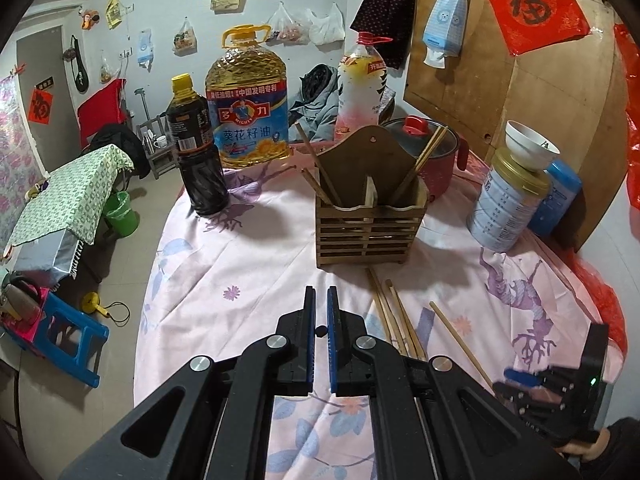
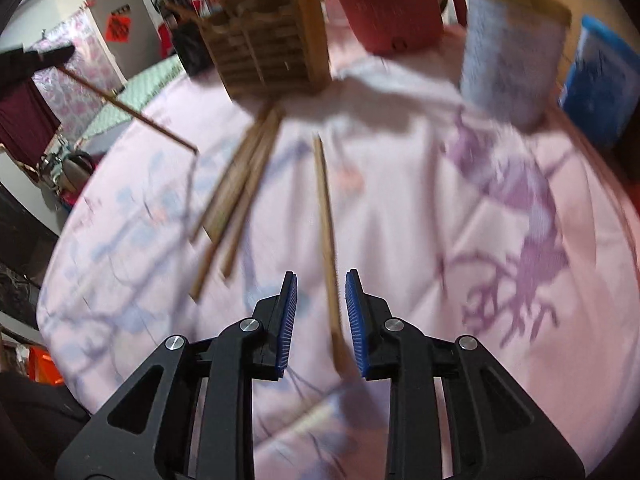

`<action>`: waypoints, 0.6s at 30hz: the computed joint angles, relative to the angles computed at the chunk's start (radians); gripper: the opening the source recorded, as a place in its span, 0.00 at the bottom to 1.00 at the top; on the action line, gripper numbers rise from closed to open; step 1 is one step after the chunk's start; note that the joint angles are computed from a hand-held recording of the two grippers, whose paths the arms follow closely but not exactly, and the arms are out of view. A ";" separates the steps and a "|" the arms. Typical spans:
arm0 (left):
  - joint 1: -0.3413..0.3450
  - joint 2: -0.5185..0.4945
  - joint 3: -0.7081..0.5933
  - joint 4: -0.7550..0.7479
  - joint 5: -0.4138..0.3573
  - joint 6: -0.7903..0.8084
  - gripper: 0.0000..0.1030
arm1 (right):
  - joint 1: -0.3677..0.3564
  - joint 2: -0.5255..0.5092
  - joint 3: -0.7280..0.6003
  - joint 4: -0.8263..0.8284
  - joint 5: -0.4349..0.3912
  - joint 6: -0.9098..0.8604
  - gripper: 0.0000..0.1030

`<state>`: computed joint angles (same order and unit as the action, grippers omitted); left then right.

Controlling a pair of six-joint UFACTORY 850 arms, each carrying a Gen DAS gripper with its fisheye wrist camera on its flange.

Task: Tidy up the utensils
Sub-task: 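Lift both held chopsticks up toward the wooden holder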

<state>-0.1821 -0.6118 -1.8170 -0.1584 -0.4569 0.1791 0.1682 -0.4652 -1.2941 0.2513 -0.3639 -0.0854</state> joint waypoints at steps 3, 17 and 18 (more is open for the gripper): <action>-0.001 -0.006 -0.007 0.024 0.002 -0.025 0.06 | -0.003 0.013 0.049 0.037 0.039 -0.014 0.07; 0.020 -0.044 -0.075 0.011 -0.045 -0.044 0.06 | 0.016 0.102 -0.025 -0.167 0.170 0.129 0.06; 0.020 -0.044 -0.078 0.008 -0.045 -0.038 0.06 | 0.013 0.104 -0.046 -0.144 0.172 0.101 0.06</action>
<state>-0.1620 -0.6560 -1.8954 -0.1505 -0.5018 0.1414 0.1813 -0.3616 -1.3396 0.1070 -0.1922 0.0154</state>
